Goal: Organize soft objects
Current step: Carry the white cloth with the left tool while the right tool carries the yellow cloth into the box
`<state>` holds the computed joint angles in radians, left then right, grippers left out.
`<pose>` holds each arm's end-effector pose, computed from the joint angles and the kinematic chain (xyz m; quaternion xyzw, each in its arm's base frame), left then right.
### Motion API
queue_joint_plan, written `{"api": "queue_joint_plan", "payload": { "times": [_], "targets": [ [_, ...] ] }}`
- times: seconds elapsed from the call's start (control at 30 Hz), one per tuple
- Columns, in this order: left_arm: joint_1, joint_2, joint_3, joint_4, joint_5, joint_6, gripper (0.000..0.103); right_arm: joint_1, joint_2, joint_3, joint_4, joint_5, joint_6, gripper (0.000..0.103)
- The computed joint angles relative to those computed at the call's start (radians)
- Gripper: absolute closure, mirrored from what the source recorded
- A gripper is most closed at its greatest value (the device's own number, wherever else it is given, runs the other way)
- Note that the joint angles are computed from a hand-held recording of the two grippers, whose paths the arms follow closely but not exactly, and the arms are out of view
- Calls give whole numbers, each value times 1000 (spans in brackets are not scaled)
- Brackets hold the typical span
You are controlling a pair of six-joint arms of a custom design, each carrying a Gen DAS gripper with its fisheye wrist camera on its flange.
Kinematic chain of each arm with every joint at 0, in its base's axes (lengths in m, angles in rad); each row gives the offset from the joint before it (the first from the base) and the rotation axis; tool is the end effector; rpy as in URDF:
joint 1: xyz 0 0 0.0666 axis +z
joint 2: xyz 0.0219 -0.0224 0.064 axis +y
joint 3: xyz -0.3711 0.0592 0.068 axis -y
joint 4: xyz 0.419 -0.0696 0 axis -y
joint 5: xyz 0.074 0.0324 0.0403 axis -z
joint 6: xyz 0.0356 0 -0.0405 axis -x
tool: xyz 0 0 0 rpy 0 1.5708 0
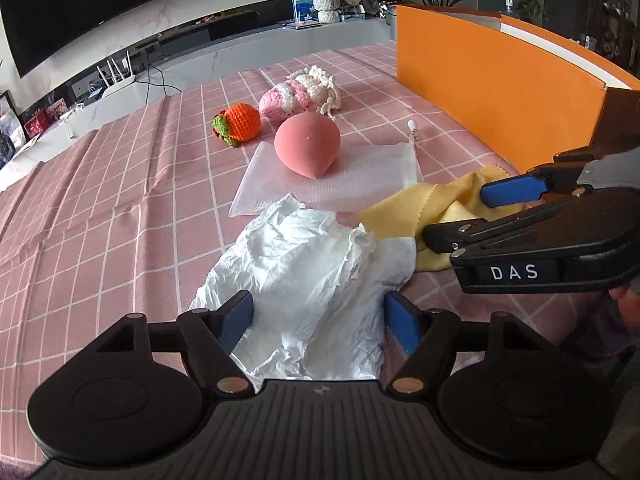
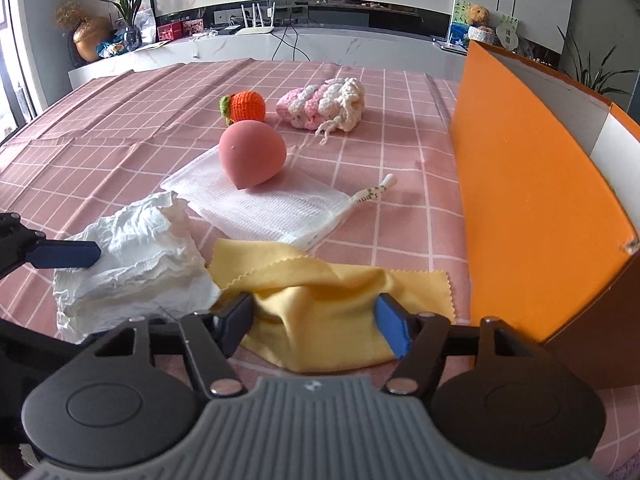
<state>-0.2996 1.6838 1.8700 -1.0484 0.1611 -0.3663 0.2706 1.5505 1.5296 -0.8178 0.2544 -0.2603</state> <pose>0.5848 -0.1870 0.4862 0.3319 0.8744 -0.0639 0.3481 0.5552 0.1443 0.4134 0.0406 0.9264 -0.0212 0.3737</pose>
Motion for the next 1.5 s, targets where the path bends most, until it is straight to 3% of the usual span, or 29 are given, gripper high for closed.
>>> {"api": "queue_joint_plan", "payload": {
  "times": [0.1,0.13,0.2,0.23,0.3,0.4,0.63,1.13,1.5],
  "targets": [
    [-1,-2,-1,3,-8,7,38,6,-6,-10,21,-13,39,67],
    [-1,-1,1,3,-15,11,41,8,-8,-11,27,-22,52,83],
    [0,-2,2,3,-20,12,51,14,-4,-7,22,-2,71,103],
    [1,-2,4,1,-12,12,56,13,-4,-7,22,-7,76,103],
    [0,-3,7,-3,-4,14,77,6,-6,-4,14,-27,57,103],
    [-4,-15,-6,20,-23,20,81,8,-26,-20,30,-36,63,103],
    [5,-51,-17,69,-23,80,84,20,-85,-50,93,-17,83,103],
    [-7,-72,78,84,63,247,84,23,-211,-77,179,14,114,103],
    [-51,-1,251,70,166,322,84,-44,-290,-61,181,54,130,103]
  ]
}}
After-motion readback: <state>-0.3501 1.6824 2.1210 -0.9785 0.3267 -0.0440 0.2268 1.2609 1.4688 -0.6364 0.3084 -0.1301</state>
